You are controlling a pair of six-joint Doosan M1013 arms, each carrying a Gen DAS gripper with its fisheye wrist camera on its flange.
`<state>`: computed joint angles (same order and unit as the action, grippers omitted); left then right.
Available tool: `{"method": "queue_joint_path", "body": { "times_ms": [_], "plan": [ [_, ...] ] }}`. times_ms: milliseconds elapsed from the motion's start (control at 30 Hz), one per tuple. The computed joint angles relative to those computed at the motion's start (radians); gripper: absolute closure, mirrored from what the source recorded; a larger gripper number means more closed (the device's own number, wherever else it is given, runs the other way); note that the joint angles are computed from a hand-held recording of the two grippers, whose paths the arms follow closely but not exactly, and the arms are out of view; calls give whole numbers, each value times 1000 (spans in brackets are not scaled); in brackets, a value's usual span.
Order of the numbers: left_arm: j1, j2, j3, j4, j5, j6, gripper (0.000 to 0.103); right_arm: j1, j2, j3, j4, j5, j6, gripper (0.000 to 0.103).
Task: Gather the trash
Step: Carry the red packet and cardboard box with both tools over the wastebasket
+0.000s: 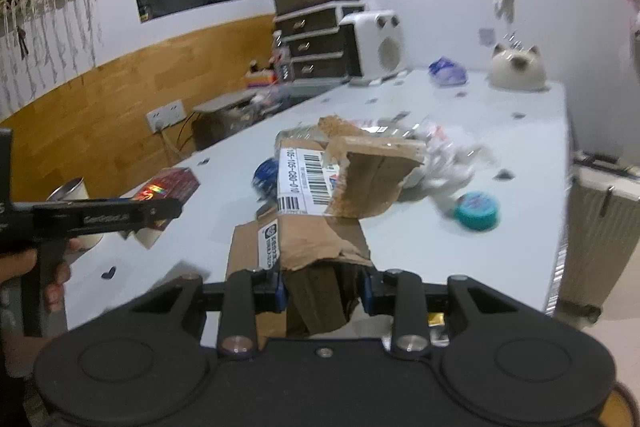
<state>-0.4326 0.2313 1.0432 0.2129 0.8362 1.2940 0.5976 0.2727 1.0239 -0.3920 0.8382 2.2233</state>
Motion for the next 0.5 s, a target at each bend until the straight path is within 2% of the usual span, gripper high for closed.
{"method": "queue_joint_path", "body": {
  "times_ms": [233,500],
  "plan": [
    [-43,-18,15,-20,-53,4,51,4,-62,69,-165,-6,109,69],
    [-105,-6,4,-80,-75,65,51,3,-136,159,-324,56,255,69]
  ]
}}
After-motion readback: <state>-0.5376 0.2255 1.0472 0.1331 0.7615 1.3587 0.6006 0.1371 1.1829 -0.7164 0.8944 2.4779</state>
